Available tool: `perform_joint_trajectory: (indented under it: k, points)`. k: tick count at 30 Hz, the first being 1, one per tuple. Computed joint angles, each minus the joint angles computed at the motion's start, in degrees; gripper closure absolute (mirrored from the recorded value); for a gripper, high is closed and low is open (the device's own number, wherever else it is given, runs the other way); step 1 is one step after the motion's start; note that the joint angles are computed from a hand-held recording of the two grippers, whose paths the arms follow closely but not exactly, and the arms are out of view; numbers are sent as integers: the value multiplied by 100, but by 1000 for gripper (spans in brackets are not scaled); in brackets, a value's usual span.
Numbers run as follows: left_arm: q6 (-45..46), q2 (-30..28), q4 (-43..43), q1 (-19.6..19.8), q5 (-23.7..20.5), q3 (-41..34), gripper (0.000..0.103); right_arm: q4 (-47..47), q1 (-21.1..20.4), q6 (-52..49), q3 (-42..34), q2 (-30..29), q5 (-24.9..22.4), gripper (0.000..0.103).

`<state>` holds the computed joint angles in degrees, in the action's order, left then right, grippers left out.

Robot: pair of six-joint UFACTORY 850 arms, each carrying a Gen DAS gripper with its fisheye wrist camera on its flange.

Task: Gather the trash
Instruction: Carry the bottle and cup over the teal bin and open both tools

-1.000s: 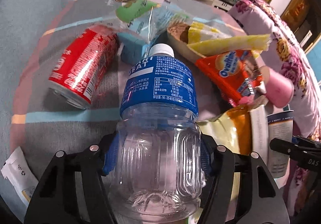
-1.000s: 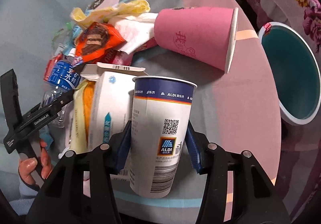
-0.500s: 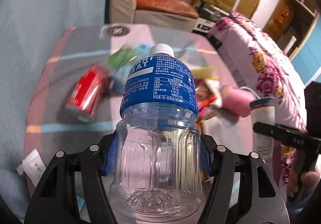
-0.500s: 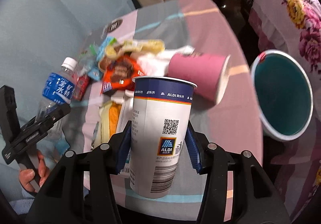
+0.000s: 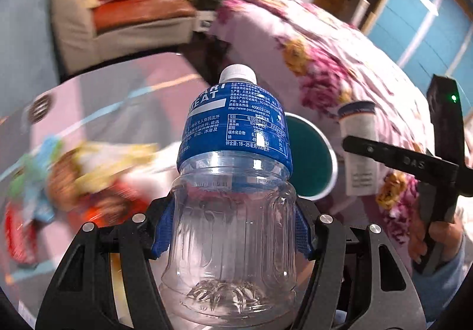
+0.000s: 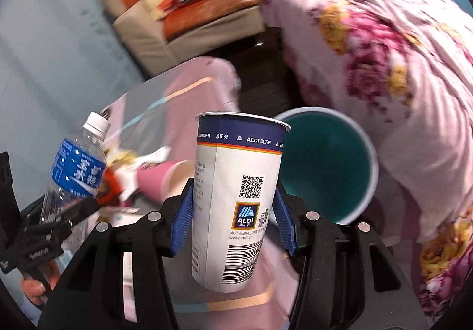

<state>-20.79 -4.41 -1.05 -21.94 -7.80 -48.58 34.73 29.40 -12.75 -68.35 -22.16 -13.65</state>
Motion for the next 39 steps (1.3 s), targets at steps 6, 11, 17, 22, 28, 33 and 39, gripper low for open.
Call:
perform_joint_trajectory:
  k: [6, 11, 17, 22, 28, 33, 39]
  points:
    - [1761, -1173, -1461, -341, -380, -1131, 37, 329, -463, -191, 115, -50, 86, 55]
    - [2323, -2157, -2062, -435, -805, -2004, 37, 509, -674, -328, -45, -326, -106, 55]
    - [2482, -2595, -2159, -462, -1012, -2388, 36, 467, -790, -270, -263, -595, -271, 55]
    - [2425, -2653, -2118, -424, -906, -2431, 27, 370, -806, -174, -408, -752, -357, 55]
    - [2638, -2598, -2361, -370, -777, -2401, 22, 285, -819, -74, -497, -850, -430, 55]
    - [3310, -2473, -3111, -317, -750, -2272, 22, 177, -813, 29, -557, -908, -480, 55]
    - [4108, -2240, -3897, -304, -670, -2042, 22, -83, -797, 277, -624, -951, -547, 54]
